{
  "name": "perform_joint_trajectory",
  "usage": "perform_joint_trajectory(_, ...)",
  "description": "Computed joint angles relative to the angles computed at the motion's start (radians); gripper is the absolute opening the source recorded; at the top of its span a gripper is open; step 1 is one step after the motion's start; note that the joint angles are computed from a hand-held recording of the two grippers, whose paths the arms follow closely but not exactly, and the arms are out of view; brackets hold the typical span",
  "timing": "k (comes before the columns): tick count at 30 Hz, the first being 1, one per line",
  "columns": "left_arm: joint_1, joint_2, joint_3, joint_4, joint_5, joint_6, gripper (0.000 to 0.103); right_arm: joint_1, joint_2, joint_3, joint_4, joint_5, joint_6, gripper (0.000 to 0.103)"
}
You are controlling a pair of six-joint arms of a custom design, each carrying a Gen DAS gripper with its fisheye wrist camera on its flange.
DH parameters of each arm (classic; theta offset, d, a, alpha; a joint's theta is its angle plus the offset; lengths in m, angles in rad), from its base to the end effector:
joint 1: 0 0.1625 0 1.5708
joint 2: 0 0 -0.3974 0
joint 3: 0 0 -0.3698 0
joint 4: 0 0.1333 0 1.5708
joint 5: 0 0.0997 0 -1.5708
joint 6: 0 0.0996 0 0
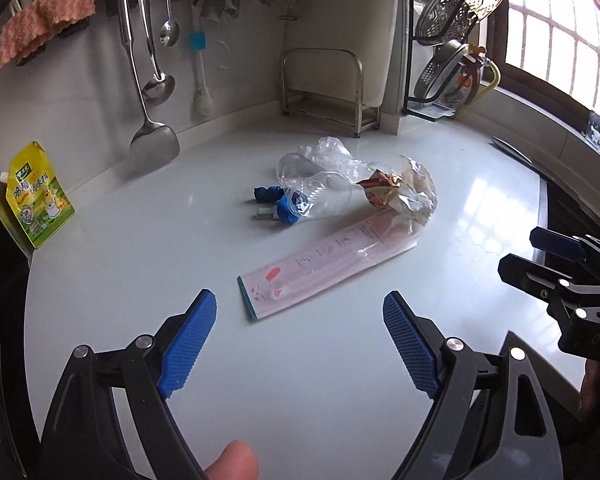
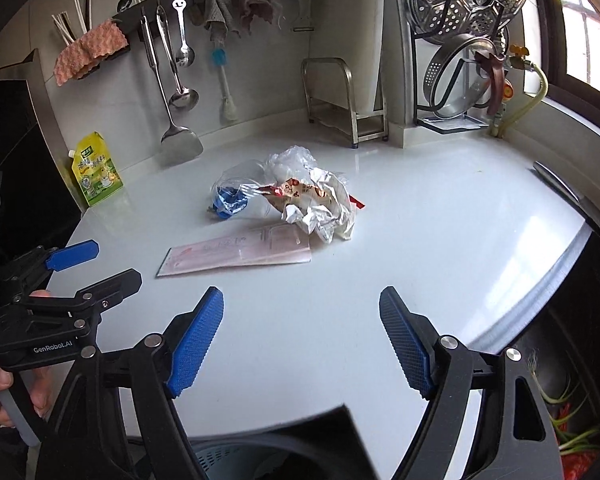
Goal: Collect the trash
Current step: 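Move both tools back toward the remaining plastic and wrapper trash, then grasp the clear plastic cup with the left tool while the right tool grasps the crumpled white paper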
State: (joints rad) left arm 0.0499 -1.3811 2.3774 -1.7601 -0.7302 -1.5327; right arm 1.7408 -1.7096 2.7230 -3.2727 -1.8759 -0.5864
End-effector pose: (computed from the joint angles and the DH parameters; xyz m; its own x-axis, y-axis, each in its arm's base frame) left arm -0.2861 -0.2221 0.1244 -0.6711 -0.0081 -0.7413 0.5301 0.6938 -0.4874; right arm 0.1489 -0.2565 0.2322 -0.7376 -0.3989 0.5448 -0.6469 0.6487 -0.4009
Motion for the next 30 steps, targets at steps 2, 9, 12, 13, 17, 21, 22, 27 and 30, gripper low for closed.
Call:
perform_joint_trajectory(2,0.066,0.021,-0.010,-0.050,0.048,0.061,0.084,-0.004,0.092,-0.039,-0.043,-0.015,-0.011,0.077)
perform_joint_trajectory(9,0.269,0.140,-0.061,-0.352,0.148,0.347,0.084,-0.015,0.288,-0.177,-0.069,-0.015,-0.049,0.077)
perform_joint_trajectory(12,0.324,0.199,-0.096,-0.420,0.181,0.437,0.084,-0.015,0.371,-0.228,-0.094,-0.045,-0.069,0.077)
perform_joint_trajectory(13,0.338,0.215,-0.106,-0.435,0.195,0.463,0.084,-0.017,0.389,-0.239,-0.100,-0.046,-0.073,0.077)
perform_joint_trajectory(17,0.393,0.276,-0.143,-0.512,0.216,0.586,0.089,-0.040,0.430,-0.270,-0.098,-0.034,-0.081,0.076)
perform_joint_trajectory(21,0.439,0.296,-0.172,-0.532,0.187,0.640,0.035,-0.049,0.459,-0.289,-0.081,-0.045,-0.091,0.045)
perform_joint_trajectory(22,0.444,0.294,-0.173,-0.524,0.186,0.632,0.031,-0.053,0.458,-0.287,-0.079,-0.038,-0.093,0.038)
perform_joint_trajectory(27,0.409,0.257,-0.131,-0.531,0.230,0.595,0.015,-0.066,0.425,-0.261,-0.093,-0.006,-0.093,0.028)
perform_joint_trajectory(30,0.382,0.214,-0.107,-0.521,0.254,0.559,0.014,-0.069,0.387,-0.248,-0.077,0.018,-0.081,0.026)
